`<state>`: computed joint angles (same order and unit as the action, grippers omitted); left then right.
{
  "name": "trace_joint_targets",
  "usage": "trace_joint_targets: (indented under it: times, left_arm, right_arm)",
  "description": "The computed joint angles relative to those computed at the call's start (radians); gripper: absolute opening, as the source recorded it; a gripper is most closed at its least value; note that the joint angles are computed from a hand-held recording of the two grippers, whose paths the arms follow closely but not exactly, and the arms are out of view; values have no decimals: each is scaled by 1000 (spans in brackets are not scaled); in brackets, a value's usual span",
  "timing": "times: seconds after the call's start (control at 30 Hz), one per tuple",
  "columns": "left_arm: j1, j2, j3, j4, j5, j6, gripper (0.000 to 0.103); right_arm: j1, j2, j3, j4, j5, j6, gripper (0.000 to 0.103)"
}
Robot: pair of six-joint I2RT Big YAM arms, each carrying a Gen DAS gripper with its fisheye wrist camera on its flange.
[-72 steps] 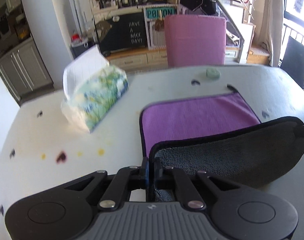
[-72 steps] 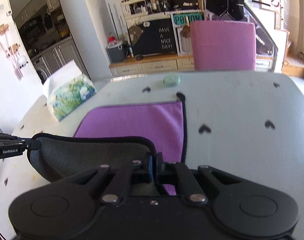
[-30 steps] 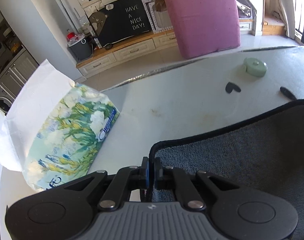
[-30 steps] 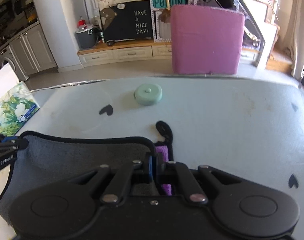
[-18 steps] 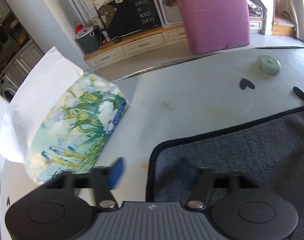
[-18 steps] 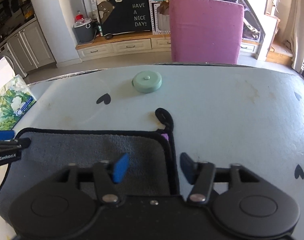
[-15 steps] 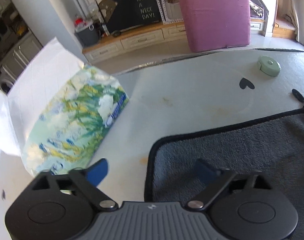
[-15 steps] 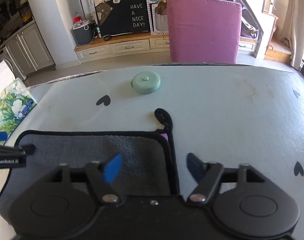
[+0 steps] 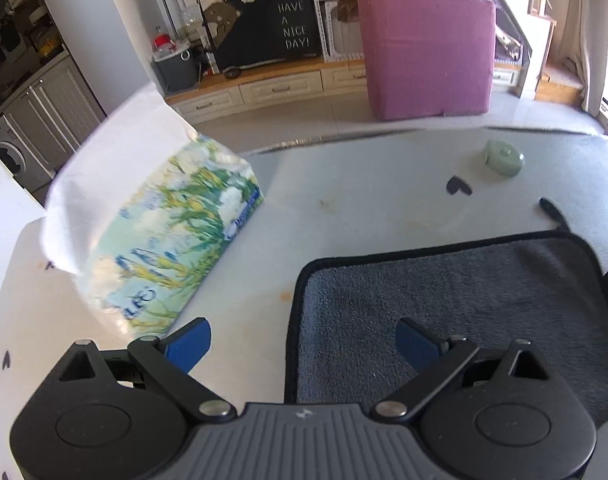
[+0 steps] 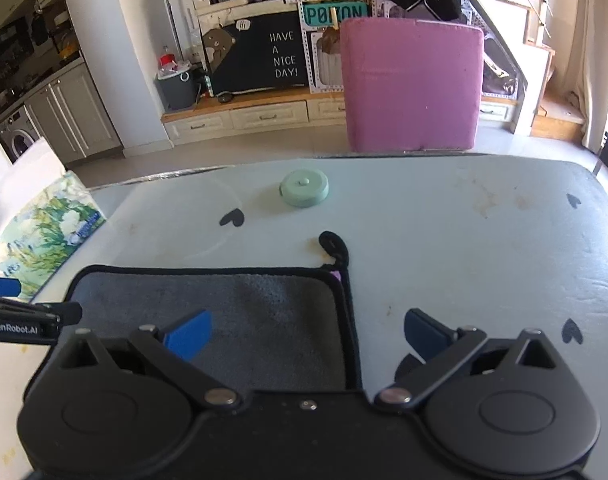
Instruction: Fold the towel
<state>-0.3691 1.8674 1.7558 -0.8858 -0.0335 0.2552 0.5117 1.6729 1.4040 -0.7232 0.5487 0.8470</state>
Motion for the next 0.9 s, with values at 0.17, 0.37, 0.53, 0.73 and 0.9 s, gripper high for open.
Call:
trace_joint_targets:
  times: [0.17,0.37,0.53,0.73,0.9]
  left_arm:
    - [5,-70,-41,11,5,-13,98]
    - [10,-143,-87,12,14,-30,98]
    - [23,-203,-133,12,45,-35,98]
    - [31,-288,-190,20,66,-43,98]
    - [32,-362,-247,32,65,-35,98]
  right_arm:
    - [31,-29,5,-24,30,2,103]
    - [72,-54,33,-89,64,9,103]
    - [107,-67,68,-164,113,18,103]
    - [155,-94,91,-232,166,36,103]
    - [202,-125,96,-288,207,77,103]
